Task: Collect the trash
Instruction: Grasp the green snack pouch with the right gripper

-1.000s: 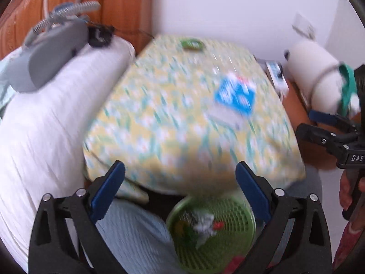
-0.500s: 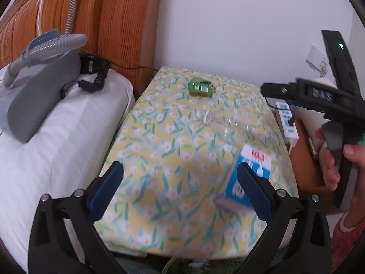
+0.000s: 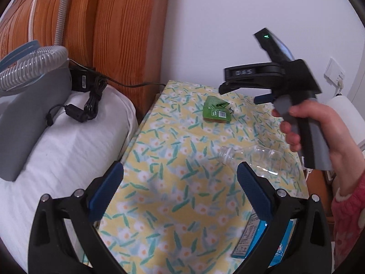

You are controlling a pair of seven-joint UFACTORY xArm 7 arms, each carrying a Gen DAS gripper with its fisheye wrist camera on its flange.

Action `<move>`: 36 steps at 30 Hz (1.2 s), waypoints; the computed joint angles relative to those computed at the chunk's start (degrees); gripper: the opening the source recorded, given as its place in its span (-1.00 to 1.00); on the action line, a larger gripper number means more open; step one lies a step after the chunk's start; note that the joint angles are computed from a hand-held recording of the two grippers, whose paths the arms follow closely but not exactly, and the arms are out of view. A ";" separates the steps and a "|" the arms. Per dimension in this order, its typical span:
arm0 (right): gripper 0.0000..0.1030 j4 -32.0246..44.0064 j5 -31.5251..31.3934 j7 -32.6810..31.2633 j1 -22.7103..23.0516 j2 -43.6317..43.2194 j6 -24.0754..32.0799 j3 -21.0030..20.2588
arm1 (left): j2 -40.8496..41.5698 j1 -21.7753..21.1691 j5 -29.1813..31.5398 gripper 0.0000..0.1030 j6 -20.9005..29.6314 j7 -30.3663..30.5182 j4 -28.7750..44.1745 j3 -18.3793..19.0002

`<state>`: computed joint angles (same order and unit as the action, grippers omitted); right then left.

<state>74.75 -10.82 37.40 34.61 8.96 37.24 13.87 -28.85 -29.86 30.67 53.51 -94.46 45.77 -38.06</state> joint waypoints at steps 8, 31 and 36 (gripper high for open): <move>0.95 17.33 -5.67 -0.37 5.22 13.30 13.06 -2.31 | -1.48 0.11 -0.79 0.85 -1.47 -1.07 -2.41 0.83; 0.35 18.55 -4.46 -1.35 7.02 14.70 15.07 -3.54 | -4.42 0.82 -4.17 0.85 -2.34 0.43 -4.53 0.79; 0.35 11.08 -1.15 -2.42 4.48 9.62 9.28 -2.24 | -3.77 0.99 -4.50 0.85 -3.13 0.85 -4.65 0.80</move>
<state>85.83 -11.97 34.98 39.09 18.58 46.52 11.63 -32.62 -28.88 26.17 50.38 -93.61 41.12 -37.26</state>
